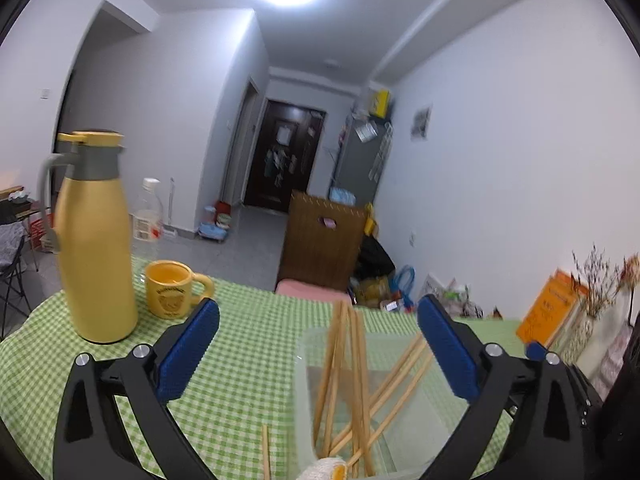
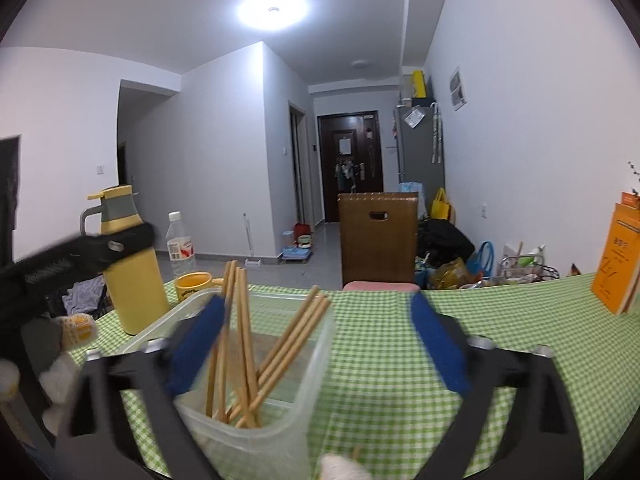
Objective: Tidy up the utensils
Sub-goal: 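Open both tools to drop the chopsticks into the clear box, then withdraw both open tools from the clear box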
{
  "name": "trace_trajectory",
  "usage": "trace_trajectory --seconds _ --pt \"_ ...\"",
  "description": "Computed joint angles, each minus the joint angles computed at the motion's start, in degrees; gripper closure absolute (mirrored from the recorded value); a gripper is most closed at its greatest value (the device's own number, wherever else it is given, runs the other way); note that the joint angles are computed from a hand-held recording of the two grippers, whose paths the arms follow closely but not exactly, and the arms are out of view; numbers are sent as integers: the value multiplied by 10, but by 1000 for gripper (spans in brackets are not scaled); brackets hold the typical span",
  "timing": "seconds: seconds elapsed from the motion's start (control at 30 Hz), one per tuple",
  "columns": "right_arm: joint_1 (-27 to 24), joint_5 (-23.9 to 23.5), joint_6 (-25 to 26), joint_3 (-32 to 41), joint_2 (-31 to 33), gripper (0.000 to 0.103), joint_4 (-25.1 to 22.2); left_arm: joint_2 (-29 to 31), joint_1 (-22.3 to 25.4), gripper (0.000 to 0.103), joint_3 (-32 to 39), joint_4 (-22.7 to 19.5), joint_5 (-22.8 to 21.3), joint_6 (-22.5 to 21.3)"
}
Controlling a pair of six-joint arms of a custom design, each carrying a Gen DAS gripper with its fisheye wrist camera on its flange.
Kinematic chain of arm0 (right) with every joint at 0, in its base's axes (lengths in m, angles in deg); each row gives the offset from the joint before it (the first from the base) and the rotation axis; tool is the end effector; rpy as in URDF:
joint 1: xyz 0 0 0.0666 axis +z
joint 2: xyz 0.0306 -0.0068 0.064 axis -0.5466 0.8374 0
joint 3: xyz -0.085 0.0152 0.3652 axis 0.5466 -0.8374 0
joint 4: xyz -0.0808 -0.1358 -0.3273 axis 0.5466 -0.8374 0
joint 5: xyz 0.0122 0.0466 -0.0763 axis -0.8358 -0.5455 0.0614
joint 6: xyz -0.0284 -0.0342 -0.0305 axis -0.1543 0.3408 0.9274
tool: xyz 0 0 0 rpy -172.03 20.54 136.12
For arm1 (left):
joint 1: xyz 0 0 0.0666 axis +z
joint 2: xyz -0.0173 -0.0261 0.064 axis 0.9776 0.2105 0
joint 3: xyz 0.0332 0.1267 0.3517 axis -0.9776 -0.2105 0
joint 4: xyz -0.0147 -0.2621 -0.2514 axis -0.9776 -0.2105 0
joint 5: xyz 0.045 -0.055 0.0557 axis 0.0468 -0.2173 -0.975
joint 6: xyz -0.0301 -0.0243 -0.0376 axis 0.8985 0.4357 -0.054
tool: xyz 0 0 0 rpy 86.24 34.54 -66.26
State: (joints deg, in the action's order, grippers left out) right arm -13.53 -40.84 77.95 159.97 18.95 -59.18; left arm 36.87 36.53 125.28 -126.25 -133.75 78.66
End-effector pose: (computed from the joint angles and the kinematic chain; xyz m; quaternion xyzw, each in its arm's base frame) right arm 0.4696 0.1792 0.6396 -0.2260 0.7379 0.2392 0.5892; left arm 0.3816 -0.2959 0.6886 -0.2234 0.7501 0.0260 0.6219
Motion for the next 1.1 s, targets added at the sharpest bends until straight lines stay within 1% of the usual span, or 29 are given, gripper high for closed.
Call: trace_trajectory --seconds 0.07,0.17,0.27,0.43,0.5,0.63,0.7,0.77,0.8,0.93,1.03,1.1 --pt "-3 3 2 -1 -4 8 -9 -11 -6 7 -14 6 -13 -6" --pt "-5 11 8 -10 -13 8 -14 -18 -17 7 -20 -5 -41 0" --pt "-4 17 10 -21 -24 8 -17 -16 -28 7 -12 -35 -61 24" --pt "-7 18 10 -36 -40 8 -23 -15 -43 7 -2 -83 -74 66" --pt "-5 24 16 -37 -44 8 -34 -18 -48 7 -3 -94 -78 76" --pt "-8 24 19 -49 -57 8 -46 -20 -61 7 -1 -121 -91 96" --pt "-9 25 21 -54 -63 8 -52 -19 -69 7 2 -141 -98 113" --pt "-10 35 26 -61 -69 8 -59 -18 -78 7 7 -171 -112 137" --pt "-13 34 29 -65 -73 8 -64 -24 -81 7 -3 -173 -114 142" --pt "-21 29 38 -87 -91 8 -78 -34 -95 7 -17 -208 -119 176" --pt "-27 23 44 -105 -105 8 -89 -41 -106 7 -28 -244 -125 214" --pt "-32 20 46 -117 -115 8 -97 -50 -113 7 -44 -258 -126 241"
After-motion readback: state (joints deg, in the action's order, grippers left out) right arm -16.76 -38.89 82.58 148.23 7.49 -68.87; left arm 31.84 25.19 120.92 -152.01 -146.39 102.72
